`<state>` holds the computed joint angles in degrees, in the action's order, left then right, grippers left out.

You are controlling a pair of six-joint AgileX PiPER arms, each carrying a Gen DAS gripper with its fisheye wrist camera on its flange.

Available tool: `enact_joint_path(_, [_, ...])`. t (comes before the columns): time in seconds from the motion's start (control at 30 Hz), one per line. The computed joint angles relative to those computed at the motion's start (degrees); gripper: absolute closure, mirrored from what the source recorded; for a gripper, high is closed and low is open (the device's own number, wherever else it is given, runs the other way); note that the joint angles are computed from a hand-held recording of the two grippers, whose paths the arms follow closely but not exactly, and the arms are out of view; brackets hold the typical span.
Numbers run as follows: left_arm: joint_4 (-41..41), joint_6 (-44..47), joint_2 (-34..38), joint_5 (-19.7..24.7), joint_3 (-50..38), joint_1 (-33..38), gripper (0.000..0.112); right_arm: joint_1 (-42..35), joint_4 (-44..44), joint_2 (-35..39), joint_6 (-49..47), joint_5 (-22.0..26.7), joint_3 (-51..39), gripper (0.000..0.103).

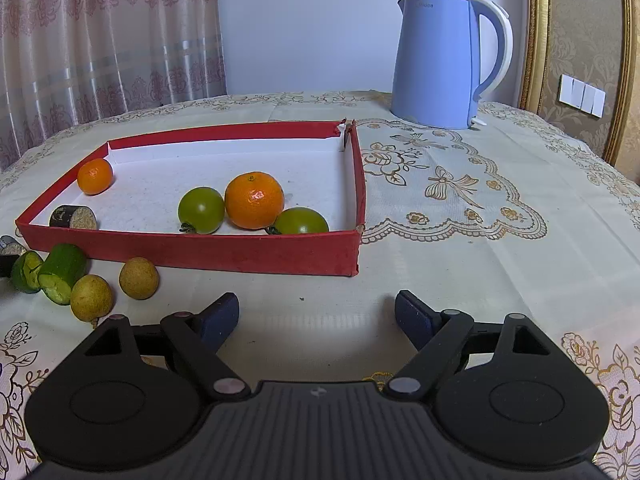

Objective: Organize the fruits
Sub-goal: 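Close the left gripper on the blue-grey eggplant chunk and lift it, then carry the eggplant chunk into the tray and open the left gripper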

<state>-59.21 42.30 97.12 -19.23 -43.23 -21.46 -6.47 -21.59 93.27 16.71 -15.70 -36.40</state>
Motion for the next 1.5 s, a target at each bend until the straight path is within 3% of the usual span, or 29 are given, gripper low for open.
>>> enact_joint_path(0.1, [3.7, -3.3, 0.2, 0.7, -0.1, 0.6, 0.032, 0.0, 0.0, 0.0, 0.0, 0.0, 0.0, 0.018])
enact_joint_path(0.2, [7.0, -6.3, 0.0, 1.4, 0.1, 1.1, 0.044, 0.0, 0.1, 0.0, -0.1, 0.0, -0.1, 0.018])
enact_joint_path(0.27, [6.4, -5.4, -0.1, 1.2, 0.0, 0.8, 0.060, 0.0, 0.1, 0.0, -0.1, 0.0, -0.1, 0.017])
enact_joint_path(0.37, [13.5, -11.1, -0.5, 2.6, 0.4, 1.6, 0.082, 0.0, 0.1, 0.0, -0.1, 0.1, 0.0, 0.017])
enact_joint_path(0.93, [-2.3, 5.2, -4.0, 0.6, -0.8, -1.8, 0.083, 0.1, 0.3, 0.0, -0.3, 0.1, 0.0, 0.017])
enact_joint_path(1.27, [-13.4, 18.1, 1.1, 5.7, -11.7, -0.9, 0.083, 0.2, 0.8, 0.0, -0.7, 0.1, 0.0, 0.016])
enact_joint_path(1.5, [-25.7, 30.8, 6.8, 7.6, -19.3, -0.6, 0.083, 0.2, 0.8, 0.0, -0.7, 0.1, 0.0, 0.016])
